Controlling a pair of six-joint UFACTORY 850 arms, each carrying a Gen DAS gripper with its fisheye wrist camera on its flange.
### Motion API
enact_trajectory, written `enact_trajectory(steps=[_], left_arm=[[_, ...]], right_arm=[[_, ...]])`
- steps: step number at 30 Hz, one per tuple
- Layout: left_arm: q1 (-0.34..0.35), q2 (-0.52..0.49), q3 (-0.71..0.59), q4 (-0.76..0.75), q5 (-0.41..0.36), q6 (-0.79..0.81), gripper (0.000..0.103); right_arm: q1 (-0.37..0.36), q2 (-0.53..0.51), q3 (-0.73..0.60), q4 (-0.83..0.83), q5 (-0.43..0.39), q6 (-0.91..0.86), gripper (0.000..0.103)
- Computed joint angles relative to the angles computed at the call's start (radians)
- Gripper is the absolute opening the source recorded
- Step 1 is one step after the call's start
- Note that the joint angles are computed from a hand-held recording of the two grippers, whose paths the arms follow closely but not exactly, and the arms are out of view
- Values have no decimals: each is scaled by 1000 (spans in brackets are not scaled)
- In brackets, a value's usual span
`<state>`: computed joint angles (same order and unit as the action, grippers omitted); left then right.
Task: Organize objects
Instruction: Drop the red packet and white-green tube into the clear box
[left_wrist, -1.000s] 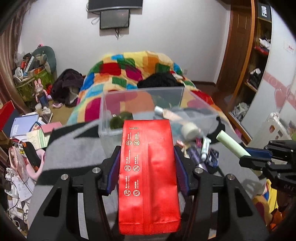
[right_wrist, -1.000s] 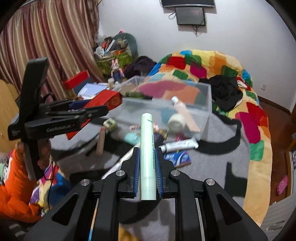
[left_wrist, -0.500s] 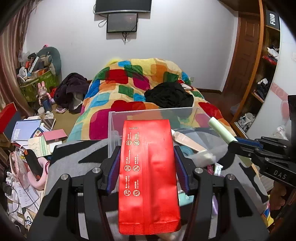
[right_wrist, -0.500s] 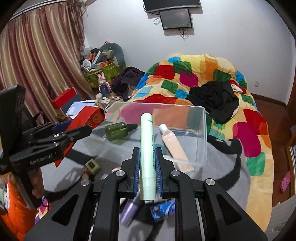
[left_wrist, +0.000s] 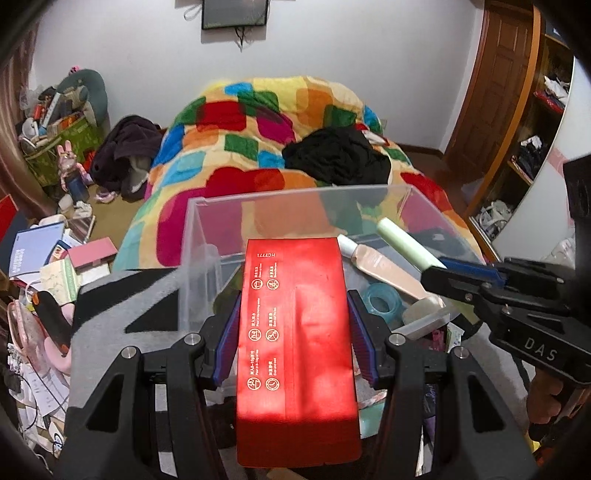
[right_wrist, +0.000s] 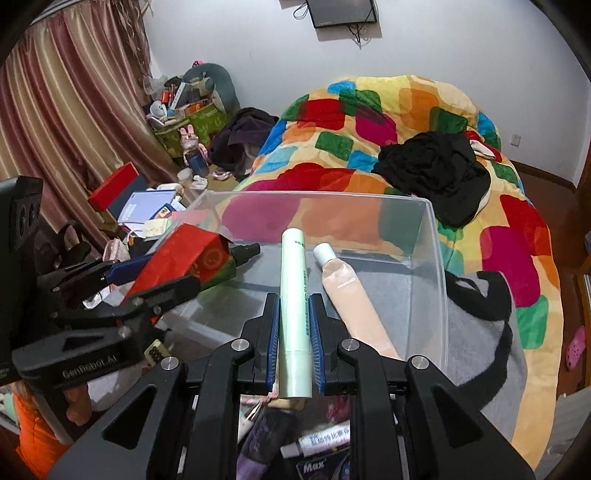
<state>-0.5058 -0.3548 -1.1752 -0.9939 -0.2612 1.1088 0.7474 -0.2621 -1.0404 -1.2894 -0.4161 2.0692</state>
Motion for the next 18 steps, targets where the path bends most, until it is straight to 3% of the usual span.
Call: enact_trajectory(steps=[4, 8, 18], left_arm=[[0, -35, -44, 98, -58, -103, 54], [5, -42, -58, 76, -99, -93, 54], [17, 45, 16, -108, -70, 106, 54]], right_arm=[[-18, -26, -38, 103, 23, -134, 14], [-35, -55, -70, 242, 52, -298, 14], [-1, -19, -38, 167, 27, -228, 14]])
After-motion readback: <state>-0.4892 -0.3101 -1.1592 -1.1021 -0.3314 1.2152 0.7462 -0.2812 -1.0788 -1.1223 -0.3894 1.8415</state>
